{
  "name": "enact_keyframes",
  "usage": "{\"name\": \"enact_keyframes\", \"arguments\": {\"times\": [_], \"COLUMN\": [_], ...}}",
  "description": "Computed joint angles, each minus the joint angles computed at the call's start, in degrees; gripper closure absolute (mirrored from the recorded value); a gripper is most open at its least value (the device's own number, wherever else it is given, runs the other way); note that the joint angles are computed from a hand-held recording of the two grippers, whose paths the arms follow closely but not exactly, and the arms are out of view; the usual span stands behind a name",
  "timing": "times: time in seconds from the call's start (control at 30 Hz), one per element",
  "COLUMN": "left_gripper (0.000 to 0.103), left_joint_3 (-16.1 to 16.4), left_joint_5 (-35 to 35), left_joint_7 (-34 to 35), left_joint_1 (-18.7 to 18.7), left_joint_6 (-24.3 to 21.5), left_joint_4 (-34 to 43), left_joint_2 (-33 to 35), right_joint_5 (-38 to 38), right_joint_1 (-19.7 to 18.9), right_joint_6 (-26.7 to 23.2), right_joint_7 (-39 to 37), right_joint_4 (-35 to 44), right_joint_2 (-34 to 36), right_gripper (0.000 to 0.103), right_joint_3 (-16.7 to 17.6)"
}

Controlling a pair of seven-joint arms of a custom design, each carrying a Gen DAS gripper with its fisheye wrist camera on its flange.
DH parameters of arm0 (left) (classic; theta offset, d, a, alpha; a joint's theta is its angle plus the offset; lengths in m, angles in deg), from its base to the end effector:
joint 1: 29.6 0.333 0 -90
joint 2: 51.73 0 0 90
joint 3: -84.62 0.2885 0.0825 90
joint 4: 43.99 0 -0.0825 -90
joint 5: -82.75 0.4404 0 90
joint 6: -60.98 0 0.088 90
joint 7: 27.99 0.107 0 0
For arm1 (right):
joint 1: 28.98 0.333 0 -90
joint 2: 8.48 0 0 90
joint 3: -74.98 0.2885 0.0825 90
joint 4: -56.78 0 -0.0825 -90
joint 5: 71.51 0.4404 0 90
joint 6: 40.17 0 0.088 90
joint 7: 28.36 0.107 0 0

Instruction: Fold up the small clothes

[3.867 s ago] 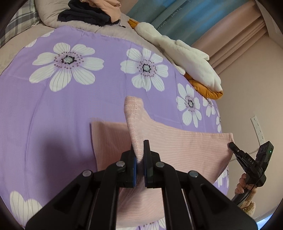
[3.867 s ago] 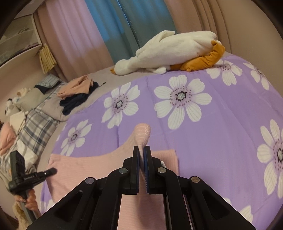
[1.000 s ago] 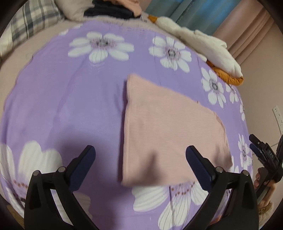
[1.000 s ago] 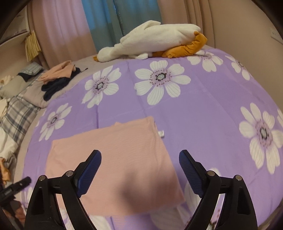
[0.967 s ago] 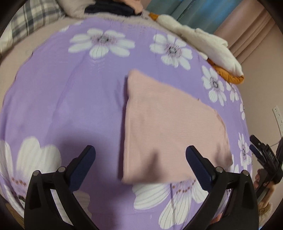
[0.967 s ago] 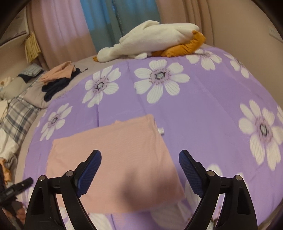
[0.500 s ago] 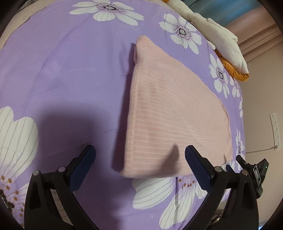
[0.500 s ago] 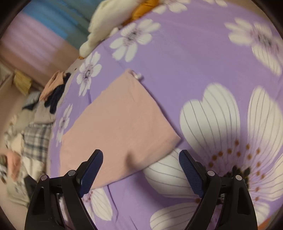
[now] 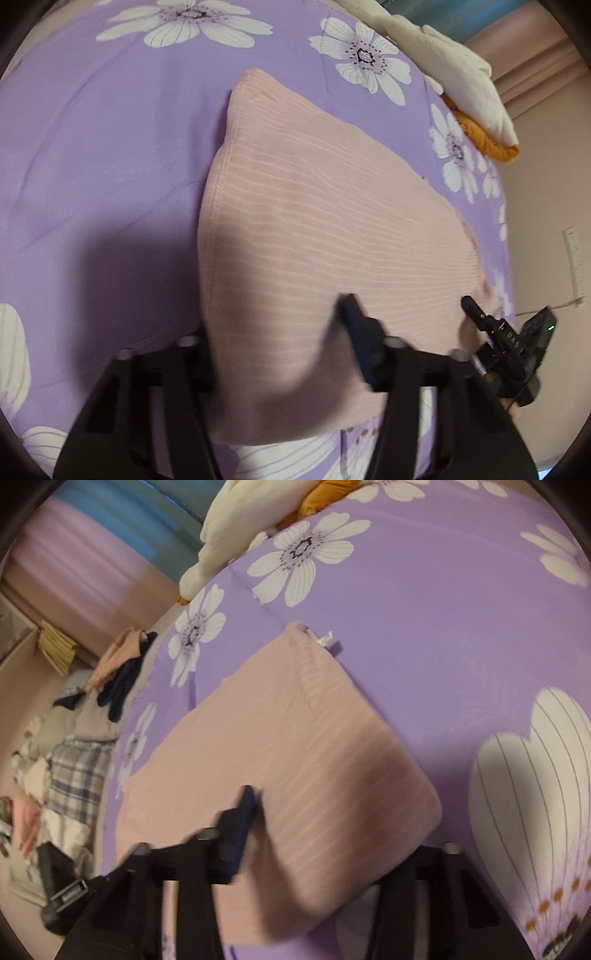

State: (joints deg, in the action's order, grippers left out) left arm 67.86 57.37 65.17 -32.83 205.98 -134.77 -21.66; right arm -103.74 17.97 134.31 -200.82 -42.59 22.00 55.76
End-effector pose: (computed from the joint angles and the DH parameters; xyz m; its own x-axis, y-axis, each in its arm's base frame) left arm 0.7250 -0.2278 0.3372 -0.1068 -0.8701 0.4812 -0.9416 -0.0669 -0.3300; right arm 0.6197 0.4048 0.3091 -0.2897 -0.7682 -0.5709 -0.6387 0.5995 -0.4824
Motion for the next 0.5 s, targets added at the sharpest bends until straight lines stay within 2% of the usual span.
{"name": "enact_keyframes", "arguments": {"times": [0.03,0.07,0.2,0.23,0.27,0.3,0.33,0.43,0.5], "left_gripper": [0.071,0.077,0.088,0.091,0.092,0.092,0.093,0.093,0.093], "left_joint_3": [-0.2,-0.7,-0.6,-0.4,-0.4,-0.7,-1.3,-2.0,-1.6], "left_joint_5": [0.0,-0.8,-2.4,-2.5,-2.8,-3.6,-5.3,-9.4,-11.5], "left_joint_7": [0.7,1.6,1.8,1.6,1.9,2.7,4.5,9.0,11.2], "left_joint_1": [0.2,0.7,1.1,0.9,1.0,1.2,1.9,2.9,2.7], "left_joint_6": [-0.7,-1.0,-0.2,0.2,0.6,1.1,0.9,-1.8,-2.6], "left_joint_4": [0.0,-0.3,-3.2,-4.2,-5.2,-6.3,-7.3,-10.2,-13.1], "left_joint_2": [-0.1,-0.4,-2.8,-3.8,-4.8,-5.9,-6.9,-10.0,-12.8], "right_joint_5": [0.5,0.2,-3.9,-5.9,-7.0,-9.2,-10.8,-15.7,-17.3], "right_joint_1": [-0.7,-0.4,4.4,6.5,7.2,9.7,11.0,12.8,12.1], "right_joint_6": [-0.5,0.2,0.2,1.4,2.4,3.5,3.3,0.2,-1.4], "right_joint_7": [-0.8,-0.5,4.2,7.1,8.6,11.1,11.8,13.0,13.3], "right_joint_4": [0.5,0.3,-1.5,-2.7,-2.8,-3.9,-4.4,-5.9,-7.2], "right_joint_2": [0.1,0.1,-1.3,-2.3,-2.3,-3.2,-4.2,-7.8,-10.2], "right_gripper": [0.079,0.083,0.089,0.089,0.089,0.089,0.089,0.089,0.089], "right_joint_3": [0.9,0.4,-4.5,-6.8,-7.8,-10.6,-11.8,-12.3,-10.7]}}
